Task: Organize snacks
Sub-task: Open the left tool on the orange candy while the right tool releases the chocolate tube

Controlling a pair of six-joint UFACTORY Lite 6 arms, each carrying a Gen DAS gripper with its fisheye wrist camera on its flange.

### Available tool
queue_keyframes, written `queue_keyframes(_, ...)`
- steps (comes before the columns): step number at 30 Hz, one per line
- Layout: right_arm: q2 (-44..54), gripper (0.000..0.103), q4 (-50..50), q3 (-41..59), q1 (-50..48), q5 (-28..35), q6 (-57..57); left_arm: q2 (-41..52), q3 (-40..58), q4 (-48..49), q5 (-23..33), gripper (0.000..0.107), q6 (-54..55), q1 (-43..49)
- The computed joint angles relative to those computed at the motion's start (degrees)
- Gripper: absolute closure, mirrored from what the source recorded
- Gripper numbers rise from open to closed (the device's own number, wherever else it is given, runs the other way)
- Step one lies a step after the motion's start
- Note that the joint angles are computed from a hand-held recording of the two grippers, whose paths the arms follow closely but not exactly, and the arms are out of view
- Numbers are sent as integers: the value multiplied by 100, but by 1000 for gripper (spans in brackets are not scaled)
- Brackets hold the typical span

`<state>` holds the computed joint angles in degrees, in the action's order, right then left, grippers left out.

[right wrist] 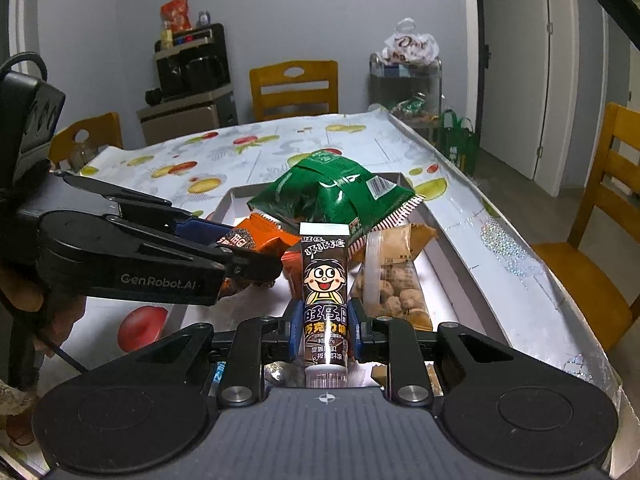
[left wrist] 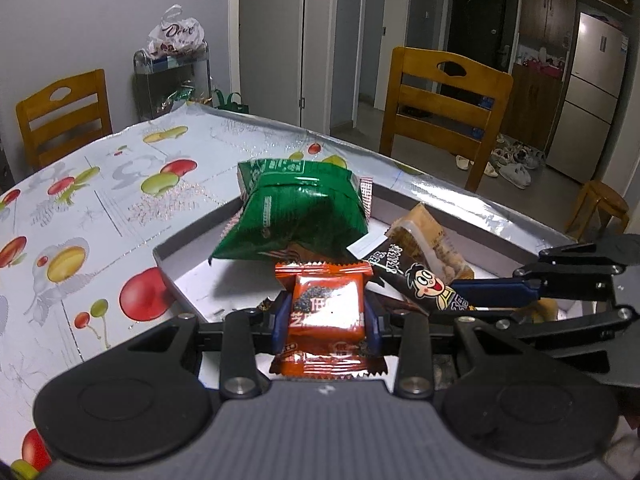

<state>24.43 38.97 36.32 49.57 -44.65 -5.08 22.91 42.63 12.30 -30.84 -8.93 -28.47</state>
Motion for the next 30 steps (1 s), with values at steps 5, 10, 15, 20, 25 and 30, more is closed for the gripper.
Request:
queue_keyframes(5, -21, 77, 69, -1, 12, 47, -75, 17, -60, -40, -73, 73, 10, 1)
queue_keyframes(10, -11, 77, 142, 27, 41, -12, -116, -25, -136, 117, -106, 69, -165, 97)
queue_keyframes(15, -134, 62, 271, -96, 134, -140, -95, -186, -378, -379, -366, 34, 204, 29)
queue_keyframes(20, -274, 23, 475, -295, 229, -391, 163, -326, -497, -391, -455, 25, 142, 130)
queue_keyframes(25, -506, 6, 606, -525, 246, -567, 308, -530, -692, -307, -569, 18, 142, 177)
queue_keyframes(30, -634, 0, 1274, -533, 504, -579, -2, -916, -1040, -522, -633, 13, 488, 99)
